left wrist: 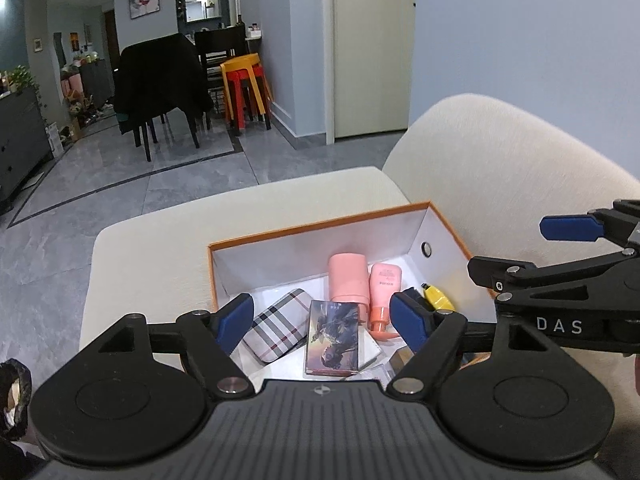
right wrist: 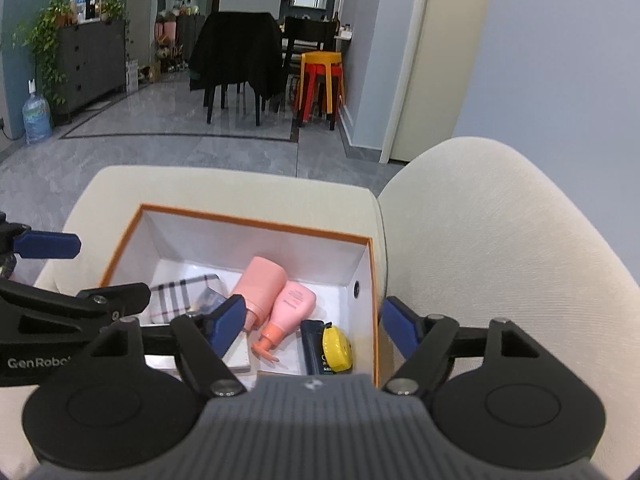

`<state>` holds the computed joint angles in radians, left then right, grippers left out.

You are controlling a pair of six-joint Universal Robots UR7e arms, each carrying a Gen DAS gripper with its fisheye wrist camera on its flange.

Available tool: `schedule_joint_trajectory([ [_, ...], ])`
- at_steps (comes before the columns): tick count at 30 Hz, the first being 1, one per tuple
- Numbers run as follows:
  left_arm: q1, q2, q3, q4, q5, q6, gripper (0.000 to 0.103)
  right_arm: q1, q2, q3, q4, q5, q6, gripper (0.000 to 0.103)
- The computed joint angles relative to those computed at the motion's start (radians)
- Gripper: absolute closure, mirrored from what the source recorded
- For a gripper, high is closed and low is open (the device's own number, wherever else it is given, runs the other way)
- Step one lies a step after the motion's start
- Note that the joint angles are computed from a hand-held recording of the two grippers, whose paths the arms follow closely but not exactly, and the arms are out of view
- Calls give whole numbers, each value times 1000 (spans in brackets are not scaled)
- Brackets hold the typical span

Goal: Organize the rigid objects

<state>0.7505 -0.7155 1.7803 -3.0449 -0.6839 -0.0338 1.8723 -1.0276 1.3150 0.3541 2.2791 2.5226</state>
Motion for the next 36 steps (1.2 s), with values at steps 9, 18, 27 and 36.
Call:
schedule_joint_trajectory([
  [9, -34, -50, 84, -56, 11, -46, 8, 35, -71, 77, -18, -15, 57, 20],
  [18, -33, -91, 176, -84, -14, -194, 1, 29, -117, 160, -33, -22, 156, 12],
  [27, -26, -87, 217, -34, 110, -310, 1, -6, -155, 272, -127, -89, 136, 3],
  [36, -23, -67, 252, -34, 107, -369, 1, -17, -131, 304, -136, -84, 153, 3],
])
